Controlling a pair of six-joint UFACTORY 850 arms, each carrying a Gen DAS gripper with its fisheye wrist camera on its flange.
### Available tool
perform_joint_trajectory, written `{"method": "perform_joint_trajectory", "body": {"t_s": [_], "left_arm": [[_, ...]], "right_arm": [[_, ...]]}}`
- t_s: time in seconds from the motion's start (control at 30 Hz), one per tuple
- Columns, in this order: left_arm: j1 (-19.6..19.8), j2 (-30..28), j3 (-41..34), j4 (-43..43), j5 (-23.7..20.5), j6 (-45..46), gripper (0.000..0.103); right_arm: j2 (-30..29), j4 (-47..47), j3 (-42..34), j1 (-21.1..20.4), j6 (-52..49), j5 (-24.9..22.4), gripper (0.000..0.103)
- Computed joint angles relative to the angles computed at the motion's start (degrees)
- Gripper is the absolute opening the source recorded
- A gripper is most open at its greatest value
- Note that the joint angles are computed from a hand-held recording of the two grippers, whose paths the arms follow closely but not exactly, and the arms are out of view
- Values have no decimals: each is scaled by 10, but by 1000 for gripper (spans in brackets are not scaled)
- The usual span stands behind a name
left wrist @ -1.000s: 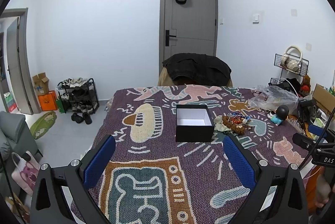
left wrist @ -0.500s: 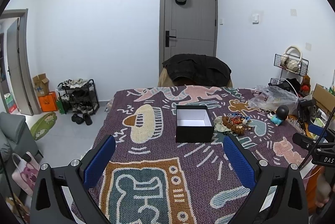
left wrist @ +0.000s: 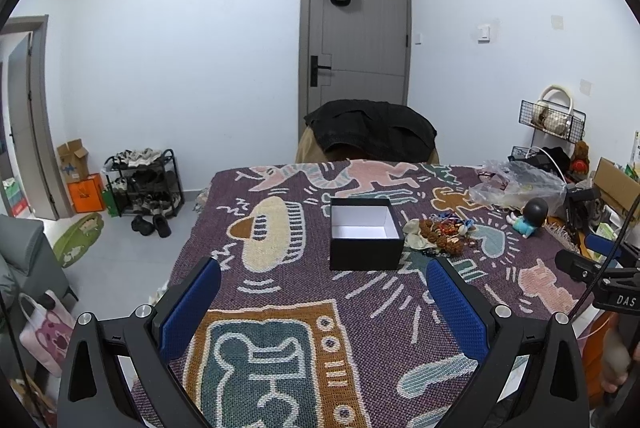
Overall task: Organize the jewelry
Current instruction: 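Move the left tool toward the jewelry pile and open its fingers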
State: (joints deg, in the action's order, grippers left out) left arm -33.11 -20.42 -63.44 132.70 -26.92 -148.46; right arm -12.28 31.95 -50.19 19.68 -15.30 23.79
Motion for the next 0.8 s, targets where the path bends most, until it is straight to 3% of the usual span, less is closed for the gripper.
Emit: {"method": "perform_joint_trajectory", "body": {"t_s": [0.23,0.37,0.67,0.8], "left_arm": [[6,-21,-30,64,43,-50,102],[6,-42,-57,110,69,-87,102],[3,-108,-152,176,153,-131,85],[3,-140,-201,239,198,-198,76]], "right_arm": [[-12,-52,-16,-30,71,-27,101],[-30,-67,-37,-49,103,-53,88],[-70,-174,-73,-76,240,-97,64],[-79,-230,-78,-87,304,-91,63]]}}
